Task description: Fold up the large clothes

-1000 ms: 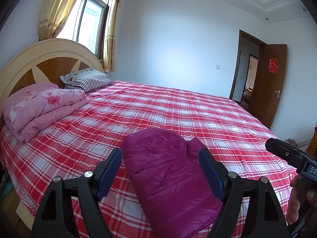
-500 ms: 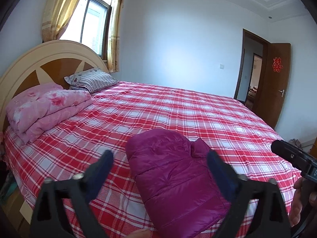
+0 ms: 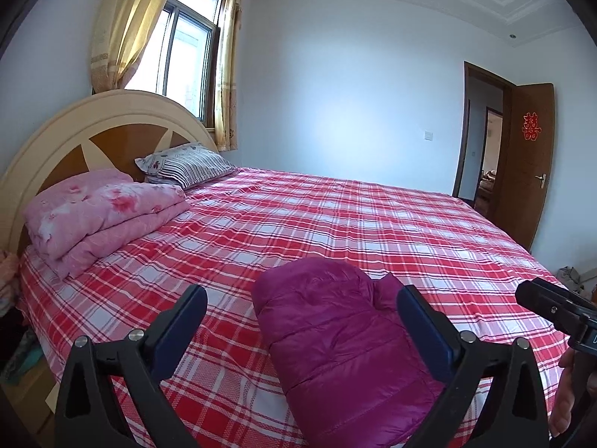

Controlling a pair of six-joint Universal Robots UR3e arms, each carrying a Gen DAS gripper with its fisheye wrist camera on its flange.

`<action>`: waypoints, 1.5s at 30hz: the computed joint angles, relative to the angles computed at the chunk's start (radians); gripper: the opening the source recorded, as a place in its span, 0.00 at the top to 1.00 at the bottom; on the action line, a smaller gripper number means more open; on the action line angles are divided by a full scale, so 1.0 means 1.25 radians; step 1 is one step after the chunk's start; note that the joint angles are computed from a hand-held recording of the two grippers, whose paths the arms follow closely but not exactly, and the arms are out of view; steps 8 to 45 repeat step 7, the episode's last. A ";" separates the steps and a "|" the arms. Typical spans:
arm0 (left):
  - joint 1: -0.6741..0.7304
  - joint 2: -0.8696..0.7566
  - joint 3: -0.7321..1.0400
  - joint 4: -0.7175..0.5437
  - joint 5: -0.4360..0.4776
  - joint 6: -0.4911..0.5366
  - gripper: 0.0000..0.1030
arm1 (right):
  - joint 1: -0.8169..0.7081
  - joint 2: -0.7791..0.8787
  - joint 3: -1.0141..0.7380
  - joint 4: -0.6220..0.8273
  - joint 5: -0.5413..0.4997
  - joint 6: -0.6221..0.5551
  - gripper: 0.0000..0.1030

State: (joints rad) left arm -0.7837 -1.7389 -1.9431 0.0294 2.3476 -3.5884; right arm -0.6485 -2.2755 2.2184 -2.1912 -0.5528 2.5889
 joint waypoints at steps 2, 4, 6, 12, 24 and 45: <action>-0.001 -0.006 0.000 0.008 0.004 0.004 0.01 | 0.002 0.001 0.002 0.002 -0.003 -0.002 0.06; -0.002 -0.011 0.001 0.012 0.004 0.007 0.01 | 0.003 0.000 0.006 0.002 -0.005 -0.005 0.06; -0.006 -0.020 0.003 0.022 0.011 0.009 0.01 | 0.004 0.000 0.008 0.004 -0.006 -0.007 0.06; -0.006 -0.019 0.002 0.024 0.009 0.010 0.01 | 0.004 -0.001 0.009 0.003 -0.007 -0.007 0.06; -0.006 -0.019 0.002 0.024 0.009 0.010 0.01 | 0.004 -0.001 0.009 0.003 -0.007 -0.007 0.06; -0.006 -0.019 0.002 0.024 0.009 0.010 0.01 | 0.004 -0.001 0.009 0.003 -0.007 -0.007 0.06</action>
